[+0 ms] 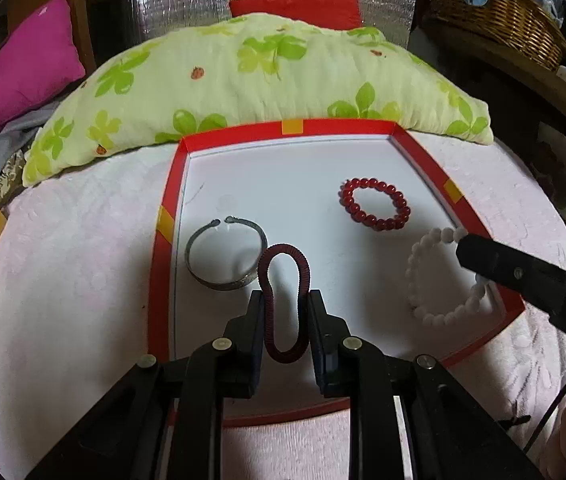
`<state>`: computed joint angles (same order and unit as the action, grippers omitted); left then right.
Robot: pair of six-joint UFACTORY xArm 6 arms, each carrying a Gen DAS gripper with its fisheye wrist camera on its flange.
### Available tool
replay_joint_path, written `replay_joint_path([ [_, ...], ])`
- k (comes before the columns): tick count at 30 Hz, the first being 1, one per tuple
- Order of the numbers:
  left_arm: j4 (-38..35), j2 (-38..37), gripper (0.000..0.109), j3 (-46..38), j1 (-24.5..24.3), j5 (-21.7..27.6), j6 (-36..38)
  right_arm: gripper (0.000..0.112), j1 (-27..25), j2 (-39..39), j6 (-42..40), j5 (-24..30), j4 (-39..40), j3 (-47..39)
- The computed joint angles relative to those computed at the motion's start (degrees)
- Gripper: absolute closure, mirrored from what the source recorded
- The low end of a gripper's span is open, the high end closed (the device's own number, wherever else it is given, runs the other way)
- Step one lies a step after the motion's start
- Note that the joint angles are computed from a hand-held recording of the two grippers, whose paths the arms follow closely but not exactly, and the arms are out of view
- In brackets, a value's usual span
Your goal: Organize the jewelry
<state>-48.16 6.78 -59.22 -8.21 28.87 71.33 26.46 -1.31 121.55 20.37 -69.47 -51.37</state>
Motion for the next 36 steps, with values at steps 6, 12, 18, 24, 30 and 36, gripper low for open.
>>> replay_joint_path([
  [6, -0.92, 1.44, 0.086, -0.83, -0.67, -0.45, 1.09, 0.098, -1.03, 1.41, -4.89, 4.08, 6.20, -0.44],
  [12, -1.34, 0.67, 0.061, -0.21, -0.33, -0.24, 1.56, 0.097, -1.55, 0.27, -8.49, 5.59, 11.02, 0.81],
  [18, -4.13, -2.33, 0.058, 1.83, 1.53, -0.40, 6.40, 0.093, 0.83, -3.42, -6.69, 9.14, 8.77, 2.41],
  [24, -8.25, -7.58, 0.049, 5.52, 5.56, -0.03, 11.96, 0.083, 7.36, -6.41, -9.10, 19.01, 8.93, 1.96],
  [30, -13.29, -16.83, 0.044, 13.20, 12.51, 1.96, 16.90, 0.051, 20.20, -7.31, -10.63, 36.18, 8.27, -0.38],
  [36, -15.32, -34.59, 0.042, 24.82, 23.50, 8.65, 21.91, 0.051, 36.91, -3.68, -6.72, 55.58, 9.19, -8.28],
])
